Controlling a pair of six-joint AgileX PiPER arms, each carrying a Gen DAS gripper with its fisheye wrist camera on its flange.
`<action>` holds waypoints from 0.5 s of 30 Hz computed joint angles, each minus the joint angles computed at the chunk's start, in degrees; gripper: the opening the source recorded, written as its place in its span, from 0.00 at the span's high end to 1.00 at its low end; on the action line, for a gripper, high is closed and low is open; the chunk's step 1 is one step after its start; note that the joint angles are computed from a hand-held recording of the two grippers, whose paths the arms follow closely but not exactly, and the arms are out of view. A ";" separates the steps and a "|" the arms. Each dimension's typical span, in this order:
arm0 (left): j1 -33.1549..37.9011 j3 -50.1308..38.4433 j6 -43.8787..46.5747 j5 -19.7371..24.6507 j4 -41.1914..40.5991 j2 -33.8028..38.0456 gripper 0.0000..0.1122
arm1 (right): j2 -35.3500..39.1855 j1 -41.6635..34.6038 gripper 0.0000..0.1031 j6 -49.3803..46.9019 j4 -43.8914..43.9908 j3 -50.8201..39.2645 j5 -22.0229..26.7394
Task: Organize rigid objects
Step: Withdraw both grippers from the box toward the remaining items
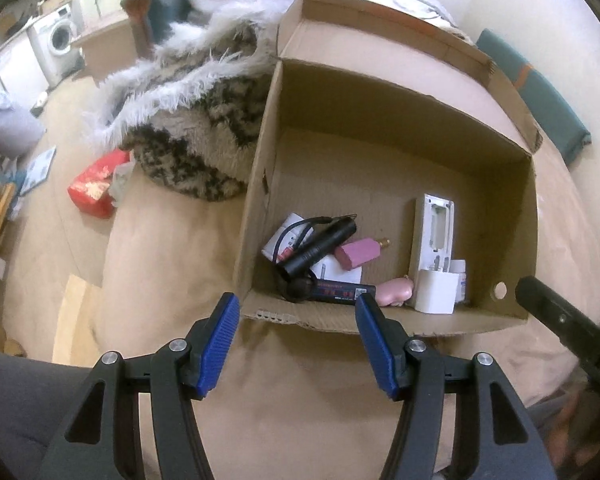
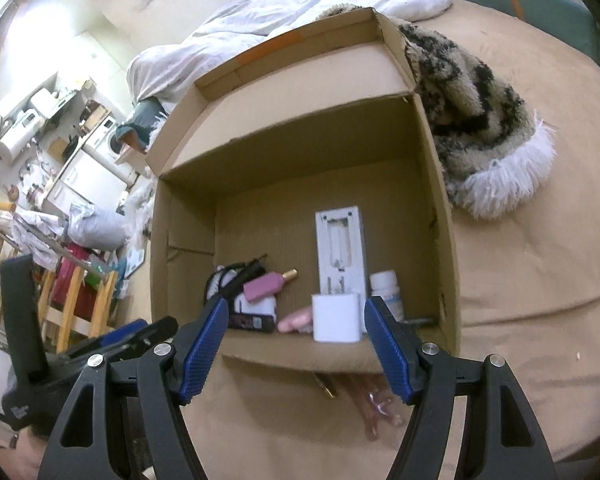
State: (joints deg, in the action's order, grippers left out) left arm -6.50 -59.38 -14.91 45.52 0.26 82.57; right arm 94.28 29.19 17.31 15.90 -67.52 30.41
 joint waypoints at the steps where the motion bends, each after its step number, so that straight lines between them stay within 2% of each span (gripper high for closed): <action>1: -0.24 0.52 -0.06 -0.17 0.43 -0.37 0.49 | -0.52 -0.16 0.28 -0.04 0.07 0.82 0.03; 8: 0.80 1.58 1.59 1.99 -2.89 -0.07 0.49 | -1.58 -5.24 0.28 -11.45 14.92 6.71 4.00; 13: -1.23 2.46 -1.50 2.11 0.75 -0.52 0.49 | 0.32 -6.76 0.28 -11.02 17.10 8.15 7.51; 15: -1.90 2.83 -2.93 1.93 2.81 -0.77 0.49 | 1.43 -6.27 0.28 -7.61 14.06 7.74 8.37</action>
State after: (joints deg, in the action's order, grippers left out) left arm -8.40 -56.55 -17.84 47.46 3.07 81.80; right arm 95.71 22.92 9.70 29.96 -59.79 38.78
